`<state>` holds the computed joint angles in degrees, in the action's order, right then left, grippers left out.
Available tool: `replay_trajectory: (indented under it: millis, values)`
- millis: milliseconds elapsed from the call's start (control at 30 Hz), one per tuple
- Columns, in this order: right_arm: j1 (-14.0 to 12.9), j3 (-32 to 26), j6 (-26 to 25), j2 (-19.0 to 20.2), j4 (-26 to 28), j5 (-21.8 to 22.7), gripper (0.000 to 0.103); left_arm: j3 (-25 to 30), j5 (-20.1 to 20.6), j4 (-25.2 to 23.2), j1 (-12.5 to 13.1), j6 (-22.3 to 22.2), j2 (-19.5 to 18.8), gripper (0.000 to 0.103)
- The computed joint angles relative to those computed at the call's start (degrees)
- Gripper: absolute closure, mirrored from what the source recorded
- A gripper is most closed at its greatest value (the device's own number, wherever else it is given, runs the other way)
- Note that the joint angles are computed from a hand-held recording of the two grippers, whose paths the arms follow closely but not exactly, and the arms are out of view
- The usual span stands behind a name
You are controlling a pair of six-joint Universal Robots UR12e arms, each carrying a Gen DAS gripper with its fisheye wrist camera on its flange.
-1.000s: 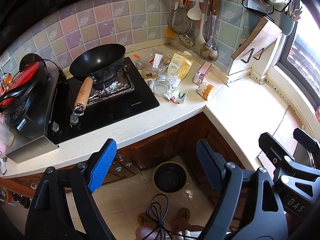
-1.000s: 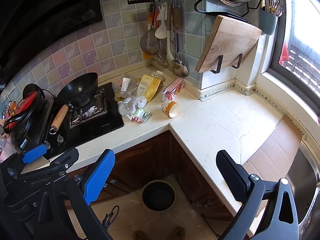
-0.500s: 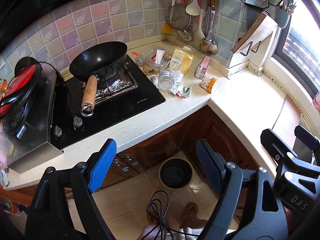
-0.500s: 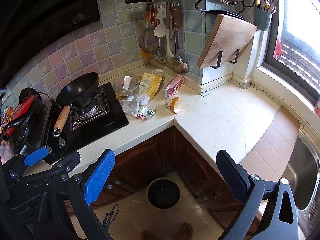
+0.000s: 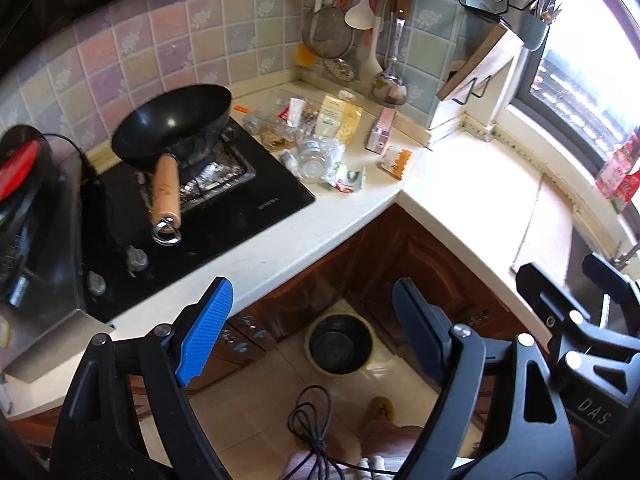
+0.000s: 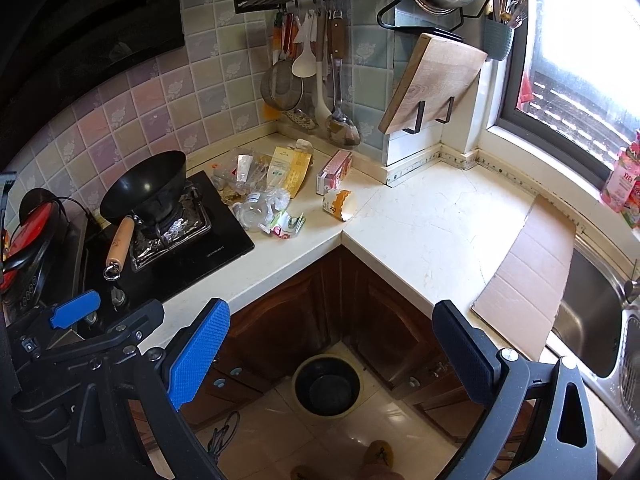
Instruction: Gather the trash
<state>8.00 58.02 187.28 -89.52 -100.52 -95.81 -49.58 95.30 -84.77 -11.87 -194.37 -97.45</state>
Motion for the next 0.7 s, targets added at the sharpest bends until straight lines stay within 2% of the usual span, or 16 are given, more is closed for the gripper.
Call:
replay_trajectory:
  millis: [100,200,333,400,567,700]
  values:
    - [0.4,-0.6,0.4,0.2,1.2,-0.5,0.001,-0.6,-2.1,0.4,0.6,-0.2,0.1,0.022]
    - [0.5,-0.5,0.2,0.1,1.2,-0.6,0.001,-0.3,-0.9,0.5,0.5,-0.1,-0.3,0.022]
    - [-0.1,-0.8,-0.7,0.4,2.0,1.1,0.001,1.0,-2.6,-1.0,1.1,-2.0,-1.3,0.022]
    - [-1.5,-1.9,-1.7,1.3,2.4,3.0,0.001,2.9,-3.4,-2.9,1.5,-3.0,-2.6,0.022]
    - [-5.6,-4.4,-4.4,4.5,2.4,8.5,0.001,7.4,-0.7,-3.1,0.9,-6.0,-6.3,0.022]
    - [-9.1,-8.7,-7.8,9.1,3.4,13.8,0.001,14.3,0.8,-4.6,0.0,-7.6,-11.5,0.022]
